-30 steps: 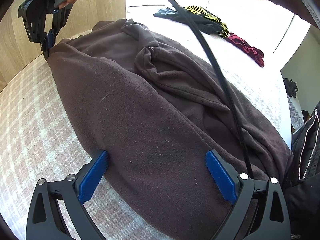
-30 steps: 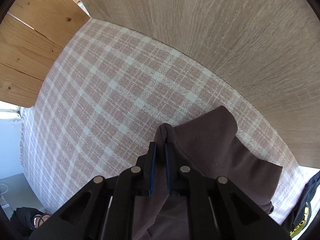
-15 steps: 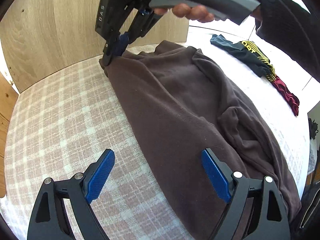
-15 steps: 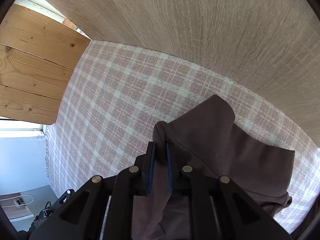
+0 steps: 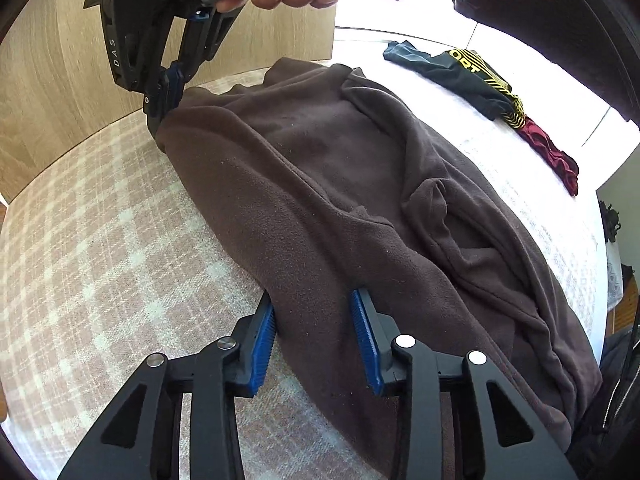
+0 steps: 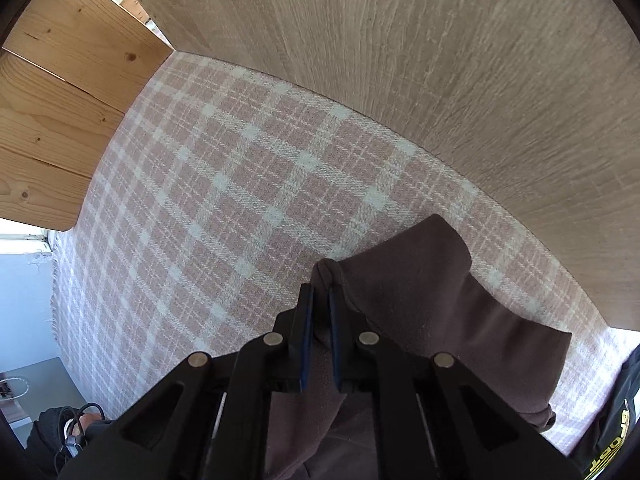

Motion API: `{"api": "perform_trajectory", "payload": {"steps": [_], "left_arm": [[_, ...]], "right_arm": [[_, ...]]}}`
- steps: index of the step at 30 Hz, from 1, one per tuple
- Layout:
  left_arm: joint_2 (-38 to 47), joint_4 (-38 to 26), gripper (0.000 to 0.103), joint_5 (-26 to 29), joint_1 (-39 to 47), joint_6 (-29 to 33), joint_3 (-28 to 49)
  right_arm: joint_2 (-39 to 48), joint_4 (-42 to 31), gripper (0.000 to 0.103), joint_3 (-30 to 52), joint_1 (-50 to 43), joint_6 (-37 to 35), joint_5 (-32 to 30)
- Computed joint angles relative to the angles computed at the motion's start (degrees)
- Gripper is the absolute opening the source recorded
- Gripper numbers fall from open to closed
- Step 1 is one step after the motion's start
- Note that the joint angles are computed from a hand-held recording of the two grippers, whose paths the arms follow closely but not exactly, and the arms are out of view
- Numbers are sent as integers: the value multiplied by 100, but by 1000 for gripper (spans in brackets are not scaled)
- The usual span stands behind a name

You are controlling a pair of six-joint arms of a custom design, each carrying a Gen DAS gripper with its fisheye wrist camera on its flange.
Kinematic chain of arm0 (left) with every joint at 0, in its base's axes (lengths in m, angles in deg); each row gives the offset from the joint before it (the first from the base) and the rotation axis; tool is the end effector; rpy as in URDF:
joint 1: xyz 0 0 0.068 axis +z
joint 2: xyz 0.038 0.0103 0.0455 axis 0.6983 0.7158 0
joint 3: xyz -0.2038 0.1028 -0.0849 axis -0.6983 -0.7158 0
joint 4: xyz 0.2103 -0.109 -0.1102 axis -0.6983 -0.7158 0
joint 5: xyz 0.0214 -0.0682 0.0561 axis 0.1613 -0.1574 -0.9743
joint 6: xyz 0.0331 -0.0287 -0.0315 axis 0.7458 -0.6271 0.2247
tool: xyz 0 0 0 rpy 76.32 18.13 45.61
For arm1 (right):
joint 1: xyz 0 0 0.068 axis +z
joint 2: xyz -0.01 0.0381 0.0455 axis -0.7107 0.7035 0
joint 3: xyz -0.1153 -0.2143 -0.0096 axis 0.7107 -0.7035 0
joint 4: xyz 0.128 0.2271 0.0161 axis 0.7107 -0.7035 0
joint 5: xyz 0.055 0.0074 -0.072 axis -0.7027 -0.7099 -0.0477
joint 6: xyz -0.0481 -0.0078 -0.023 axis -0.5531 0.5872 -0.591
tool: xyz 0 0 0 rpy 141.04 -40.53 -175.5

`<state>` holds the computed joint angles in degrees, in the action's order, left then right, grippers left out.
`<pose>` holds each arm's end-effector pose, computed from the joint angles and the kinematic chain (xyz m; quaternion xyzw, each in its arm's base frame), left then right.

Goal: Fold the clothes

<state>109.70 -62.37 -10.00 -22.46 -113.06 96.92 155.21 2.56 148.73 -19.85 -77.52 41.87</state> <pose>0.1110 -0.2361 0.0935 0.1880 0.9451 -0.1221 0.2376 0.4279 0.2117 0.0989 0.3869 -0.9163 -0.1027 0.0148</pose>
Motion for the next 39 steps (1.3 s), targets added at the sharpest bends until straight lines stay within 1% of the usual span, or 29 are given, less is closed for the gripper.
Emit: {"api": "perform_trajectory", "payload": {"steps": [5,6,8,9,10,13,14,16,17,18,20,21,22,24,26,28,30,31,32,33,34,36,37,39], "left_arm": [[125,-838,31,-428,-521,7,408],[168,-967,28,-485,-674,-3,475],[259,-1215,28,-577,-963,-24,610],[224,-1263,28,-554,-1025,-42,600],[66,-1234,25,-454,-986,-78,492],[-407,-1183,24,-218,-859,-182,196],[-532,-1218,24,-343,-822,-209,158],[-627,-1409,26,-811,-763,-360,176],[-687,-1323,26,-799,-629,-395,111],[-728,-1198,29,-749,-499,-399,46],[-528,-904,29,-571,-433,-211,57],[-315,-863,29,-404,-504,-68,157],[-105,-866,32,-297,-614,21,265],[212,-1077,34,-358,-1014,-92,471],[-28,-1420,34,-441,-1297,-420,416],[-772,-1757,35,-335,-1453,-958,84],[-1280,-2469,33,-660,-1822,-1577,65],[-1444,-2804,33,-812,-2012,-1861,113],[-1518,-3033,33,-954,-2193,-2088,185],[-1577,-3267,33,-1092,-2376,-2321,268],[-1622,-3416,33,-1189,-2538,-2517,327],[-1578,-3217,35,-1219,-2802,-2718,333],[-1497,-3041,35,-1214,-2921,-2776,335],[-1117,-2514,36,-1051,-3037,-2737,363]], "right_arm": [[-62,-35,7,24,-345,93,-422],[-86,-6,7,-15,-410,121,-484],[-167,85,7,-161,-506,137,-541],[-214,137,7,-248,-546,135,-554],[-261,181,7,-332,-577,123,-549],[-445,362,7,-628,-604,77,-488],[-463,380,7,-652,-623,95,-521],[-417,279,7,-555,-709,154,-785],[-413,245,7,-536,-750,184,-913],[-441,248,7,-575,-776,200,-992],[-504,353,7,-687,-720,334,-1096],[-506,549,7,-743,-526,564,-1031],[-531,675,7,-833,-477,646,-994],[-486,867,7,-959,-356,615,-816],[-592,1174,7,-1248,-213,549,-515],[-1090,1545,9,-1815,-187,576,-415],[-2003,2031,11,-2784,-351,553,-577],[-2558,2273,19,-3352,-487,545,-731],[-3144,2520,30,-3981,-624,588,-982],[-3714,2765,35,-4657,-720,650,-1286],[-4308,2828,43,-5297,-886,568,-1605],[-5448,2614,44,-6482,-1203,182,-2060],[-6033,2305,44,-7010,-1422,-154,-2178],[-7237,1292,44,-7879,-2167,-1156,-2178]]}}
